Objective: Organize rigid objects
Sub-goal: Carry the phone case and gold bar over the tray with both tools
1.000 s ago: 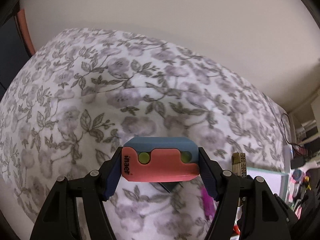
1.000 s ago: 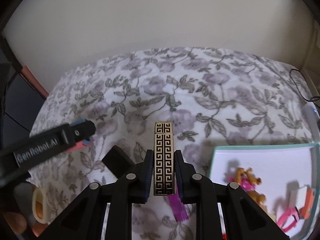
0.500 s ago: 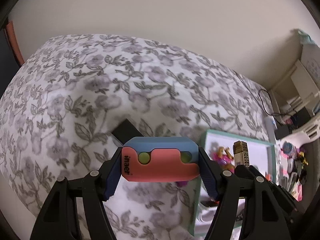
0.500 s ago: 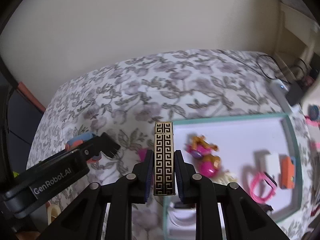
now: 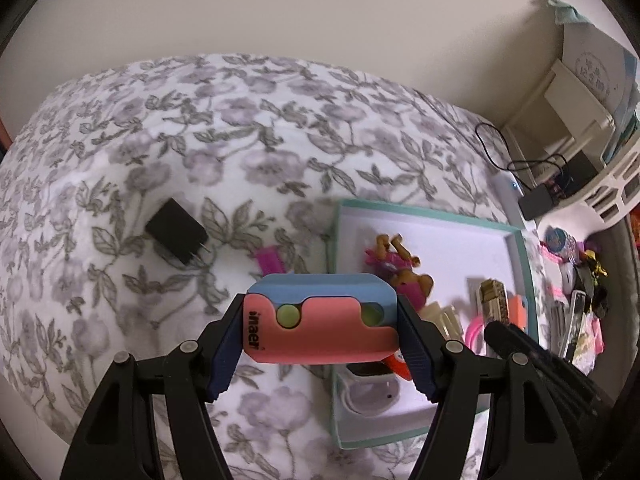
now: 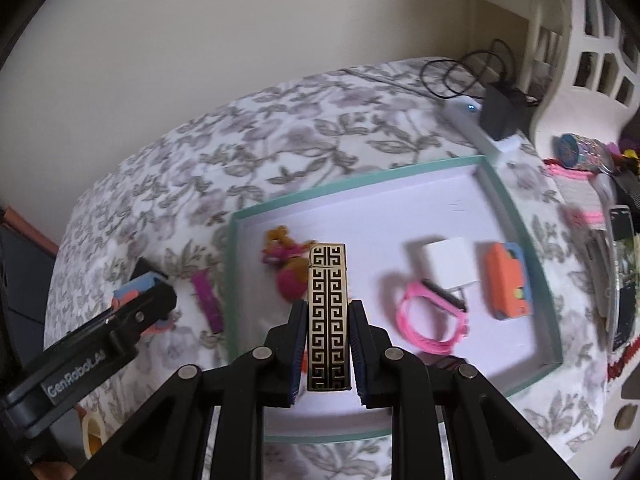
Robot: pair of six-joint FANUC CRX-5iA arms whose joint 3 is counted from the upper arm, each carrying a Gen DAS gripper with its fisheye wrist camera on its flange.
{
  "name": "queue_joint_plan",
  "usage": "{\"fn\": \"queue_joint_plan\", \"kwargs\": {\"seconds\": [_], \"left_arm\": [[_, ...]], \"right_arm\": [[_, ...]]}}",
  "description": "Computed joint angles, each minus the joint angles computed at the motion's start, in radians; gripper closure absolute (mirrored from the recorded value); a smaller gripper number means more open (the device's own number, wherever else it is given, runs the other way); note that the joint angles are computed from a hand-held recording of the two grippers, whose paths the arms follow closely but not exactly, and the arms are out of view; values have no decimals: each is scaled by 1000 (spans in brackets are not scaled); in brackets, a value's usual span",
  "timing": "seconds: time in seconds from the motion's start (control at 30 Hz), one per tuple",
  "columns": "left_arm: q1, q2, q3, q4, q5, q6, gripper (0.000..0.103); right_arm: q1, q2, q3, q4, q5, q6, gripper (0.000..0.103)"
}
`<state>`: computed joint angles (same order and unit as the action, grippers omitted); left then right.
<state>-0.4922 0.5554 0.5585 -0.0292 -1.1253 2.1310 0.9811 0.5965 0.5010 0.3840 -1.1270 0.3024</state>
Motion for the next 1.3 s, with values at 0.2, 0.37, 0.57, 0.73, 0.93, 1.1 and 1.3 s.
{"fn": "queue_joint_plan", "kwargs": {"seconds": [0.2,0.37,0.57,0.73,0.93,1.1,1.3], "left_arm": [[-16,45,41,33,-30,-39,31],[-30,79,69,61,-48,-71,31],[-49,108,109,54,-78,-95,31],[-52,120,114,73,-81,-109,31],[-61,138,138,72,-101,-118,31],[-65,157,164,73,-125,-128,31],[-69,169,175,77,-137,-141,31]], "right_arm": [[-18,15,26,-34,-53,6,81],[-26,9,16,-43,-68,0,81],[-38,-5,-5,-54,-77,-11,81],[-46,-12,-13,-71,-70,-7,81],[-52,-3,1,-93,-88,6,81],[-57,-2,0,-105,-90,9,81],[-61,2,6,-120,-93,13,81]]}}
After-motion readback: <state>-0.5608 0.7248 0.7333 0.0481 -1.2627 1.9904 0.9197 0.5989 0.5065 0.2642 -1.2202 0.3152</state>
